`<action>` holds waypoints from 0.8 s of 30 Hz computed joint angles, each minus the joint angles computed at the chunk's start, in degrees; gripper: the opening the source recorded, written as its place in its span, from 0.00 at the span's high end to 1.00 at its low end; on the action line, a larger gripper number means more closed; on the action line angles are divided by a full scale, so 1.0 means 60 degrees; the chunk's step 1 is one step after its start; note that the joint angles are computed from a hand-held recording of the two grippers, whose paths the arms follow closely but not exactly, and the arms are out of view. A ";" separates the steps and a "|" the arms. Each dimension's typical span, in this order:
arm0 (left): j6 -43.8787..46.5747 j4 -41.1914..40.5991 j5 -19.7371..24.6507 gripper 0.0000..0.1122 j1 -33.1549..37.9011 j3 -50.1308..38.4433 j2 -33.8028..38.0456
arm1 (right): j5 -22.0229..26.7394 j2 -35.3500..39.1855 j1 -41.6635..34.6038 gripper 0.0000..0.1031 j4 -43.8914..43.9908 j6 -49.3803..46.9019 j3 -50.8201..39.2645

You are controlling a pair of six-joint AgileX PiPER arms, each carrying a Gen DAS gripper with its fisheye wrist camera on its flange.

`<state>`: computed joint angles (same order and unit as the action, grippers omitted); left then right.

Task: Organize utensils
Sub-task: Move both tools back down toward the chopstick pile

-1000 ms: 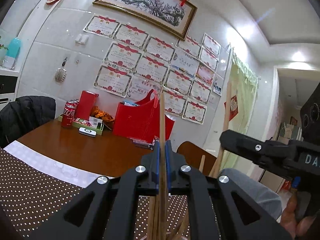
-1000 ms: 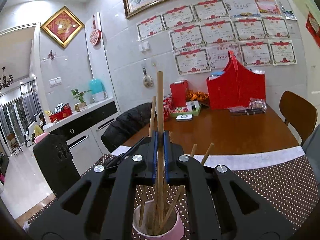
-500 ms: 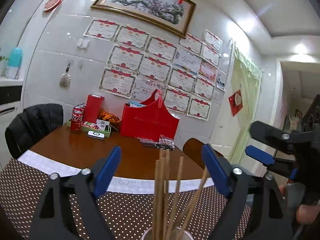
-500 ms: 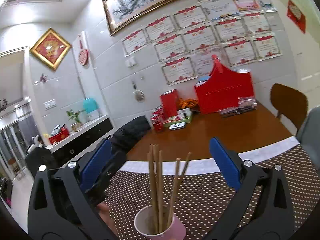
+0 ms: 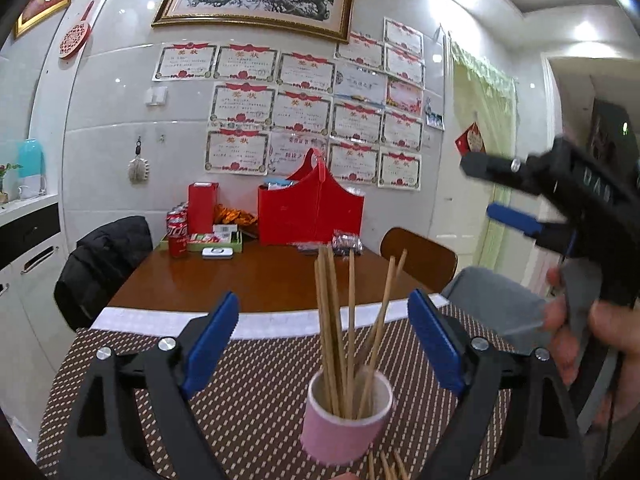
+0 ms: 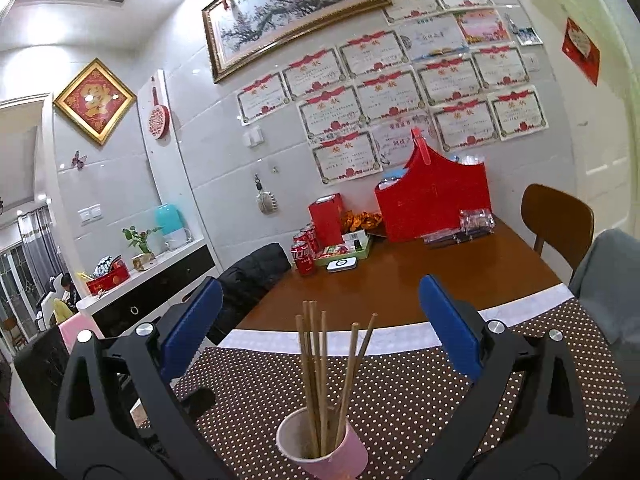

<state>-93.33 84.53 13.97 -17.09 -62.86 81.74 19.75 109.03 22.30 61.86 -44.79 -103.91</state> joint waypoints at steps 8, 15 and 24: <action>0.1168 -0.1162 0.0689 0.24 -0.0531 0.1014 -0.0850 | -0.0515 -0.1639 0.0424 0.06 -0.1147 0.0303 0.2302; 0.2718 -0.2869 0.1369 0.24 -0.1042 0.1560 -0.1513 | -0.0796 -0.2859 0.0589 0.06 -0.1743 0.0906 0.4221; 0.2080 -0.2393 0.1711 0.24 -0.1547 0.2857 -0.1889 | -0.1056 -0.3849 0.0566 0.06 -0.0774 0.0130 0.6361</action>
<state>-80.85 70.17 24.23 -26.37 -45.72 70.41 13.41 85.94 25.70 57.21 -44.01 -65.74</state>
